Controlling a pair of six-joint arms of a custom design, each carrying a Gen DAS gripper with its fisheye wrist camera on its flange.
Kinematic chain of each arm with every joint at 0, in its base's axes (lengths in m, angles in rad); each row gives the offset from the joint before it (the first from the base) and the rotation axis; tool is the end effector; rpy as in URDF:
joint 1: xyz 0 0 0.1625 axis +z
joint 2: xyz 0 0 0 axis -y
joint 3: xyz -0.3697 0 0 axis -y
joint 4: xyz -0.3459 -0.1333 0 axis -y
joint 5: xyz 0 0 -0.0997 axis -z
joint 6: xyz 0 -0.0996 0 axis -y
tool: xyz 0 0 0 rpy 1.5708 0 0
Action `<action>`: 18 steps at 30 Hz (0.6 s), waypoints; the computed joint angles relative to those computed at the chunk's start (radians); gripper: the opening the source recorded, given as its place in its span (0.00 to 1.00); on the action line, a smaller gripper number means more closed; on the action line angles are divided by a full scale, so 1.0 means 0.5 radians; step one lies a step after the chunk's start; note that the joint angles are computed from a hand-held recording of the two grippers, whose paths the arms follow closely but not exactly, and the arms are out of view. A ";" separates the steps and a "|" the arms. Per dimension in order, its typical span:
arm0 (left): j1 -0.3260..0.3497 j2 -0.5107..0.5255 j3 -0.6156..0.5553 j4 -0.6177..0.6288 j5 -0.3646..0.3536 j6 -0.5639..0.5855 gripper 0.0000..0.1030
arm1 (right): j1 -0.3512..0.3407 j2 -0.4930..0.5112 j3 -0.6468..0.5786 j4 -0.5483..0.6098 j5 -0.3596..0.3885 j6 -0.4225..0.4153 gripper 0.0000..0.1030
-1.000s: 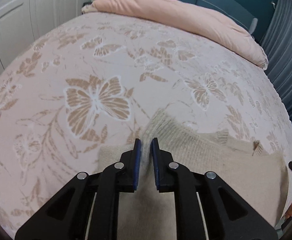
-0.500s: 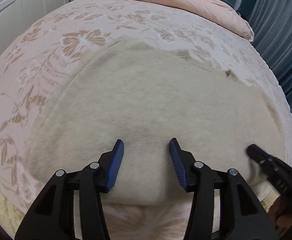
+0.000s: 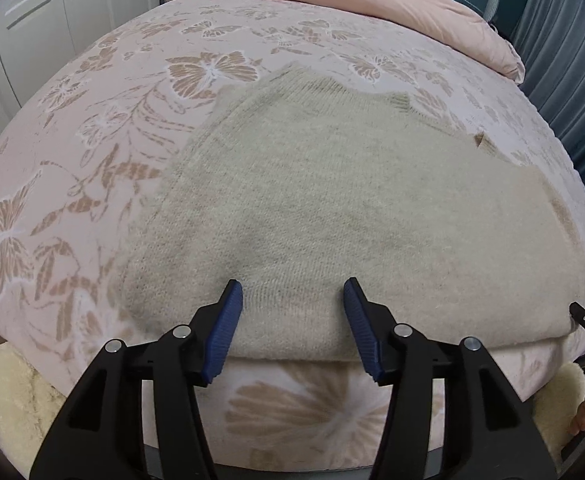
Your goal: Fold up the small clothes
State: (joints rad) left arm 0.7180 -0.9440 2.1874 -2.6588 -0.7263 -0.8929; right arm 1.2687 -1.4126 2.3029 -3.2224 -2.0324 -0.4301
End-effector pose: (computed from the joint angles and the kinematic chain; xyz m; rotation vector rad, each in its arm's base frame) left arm -0.1769 -0.4304 0.0536 0.0357 2.3952 -0.7043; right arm -0.0369 -0.4175 0.2630 -0.0707 -2.3759 0.6852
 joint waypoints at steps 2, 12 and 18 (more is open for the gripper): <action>-0.019 -0.067 0.069 -0.034 -0.017 -0.038 0.48 | -0.084 -0.140 0.026 0.132 0.168 0.125 0.00; 0.001 -0.440 0.567 -0.560 -0.163 -0.712 0.67 | 0.592 0.170 -0.134 0.250 0.102 0.100 0.12; 0.119 -0.278 0.585 -1.129 -0.255 -0.736 0.75 | 0.824 0.660 -0.439 0.295 0.050 0.178 0.12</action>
